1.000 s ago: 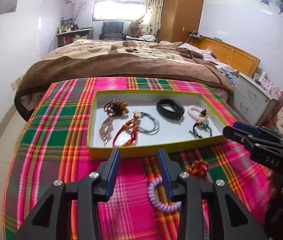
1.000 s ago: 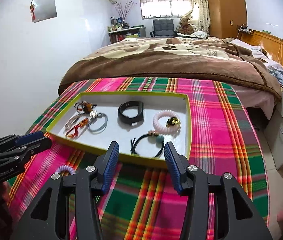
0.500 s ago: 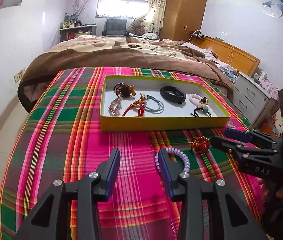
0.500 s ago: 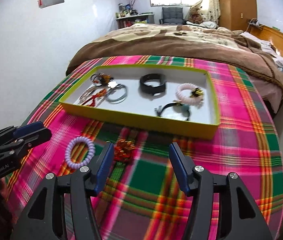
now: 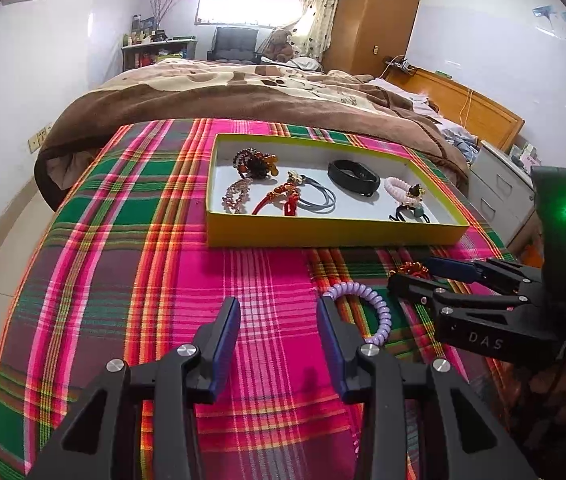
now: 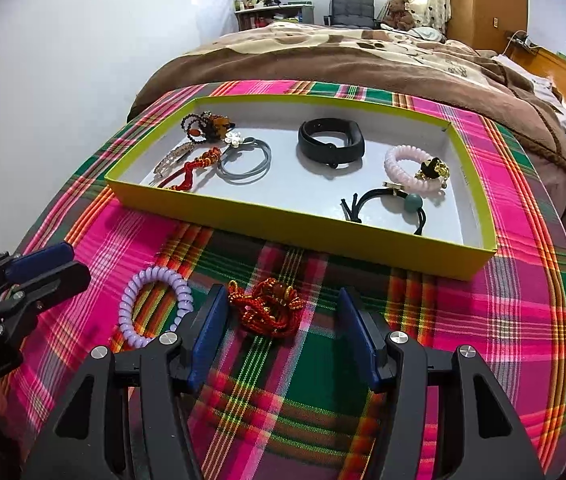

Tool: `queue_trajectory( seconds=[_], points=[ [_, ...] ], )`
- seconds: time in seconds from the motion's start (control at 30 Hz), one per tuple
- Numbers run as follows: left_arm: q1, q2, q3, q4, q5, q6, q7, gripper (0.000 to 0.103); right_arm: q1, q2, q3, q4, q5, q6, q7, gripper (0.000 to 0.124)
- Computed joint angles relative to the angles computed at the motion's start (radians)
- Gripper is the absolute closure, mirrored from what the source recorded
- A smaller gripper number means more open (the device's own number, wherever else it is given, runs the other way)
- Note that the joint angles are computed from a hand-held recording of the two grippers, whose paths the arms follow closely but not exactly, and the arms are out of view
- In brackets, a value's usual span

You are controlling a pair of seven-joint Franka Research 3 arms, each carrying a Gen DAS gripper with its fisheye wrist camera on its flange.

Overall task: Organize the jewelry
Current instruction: 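Grasp the red knot ornament with the right gripper while the left gripper approaches the purple coiled hair tie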

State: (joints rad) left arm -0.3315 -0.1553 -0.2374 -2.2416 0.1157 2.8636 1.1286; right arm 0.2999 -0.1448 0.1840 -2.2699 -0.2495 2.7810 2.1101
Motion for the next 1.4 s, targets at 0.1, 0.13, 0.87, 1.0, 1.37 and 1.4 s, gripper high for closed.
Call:
queue_trajectory(
  seconds=[0.1,0.13,0.87,1.0,1.37,1.4],
  points=[
    [-0.004,0.008,0.001,0.008,-0.005,-0.006,0.008,0.064,-0.005,-0.004,0.005,-0.004,-0.02,-0.004,0.015,0.067],
    [-0.007,0.01,0.002,0.011,-0.013,-0.007,0.017,0.064,-0.006,-0.004,0.008,-0.002,-0.032,-0.009,0.021,0.069],
    [-0.023,0.089,-0.023,0.082,-0.093,-0.057,0.094,0.064,-0.066,-0.097,0.031,-0.083,-0.073,0.024,0.097,0.104],
    [-0.018,0.098,-0.031,0.099,-0.047,-0.078,0.066,0.064,-0.075,-0.107,0.038,-0.092,-0.054,0.034,0.089,0.104],
    [-0.015,0.111,-0.043,0.13,0.115,-0.135,-0.034,0.087,-0.09,-0.13,0.053,-0.114,-0.014,0.053,0.063,0.104],
    [-0.016,0.11,-0.043,0.129,0.114,-0.135,-0.034,0.09,-0.088,-0.133,0.05,-0.117,-0.005,0.054,0.057,0.104]
  ],
)
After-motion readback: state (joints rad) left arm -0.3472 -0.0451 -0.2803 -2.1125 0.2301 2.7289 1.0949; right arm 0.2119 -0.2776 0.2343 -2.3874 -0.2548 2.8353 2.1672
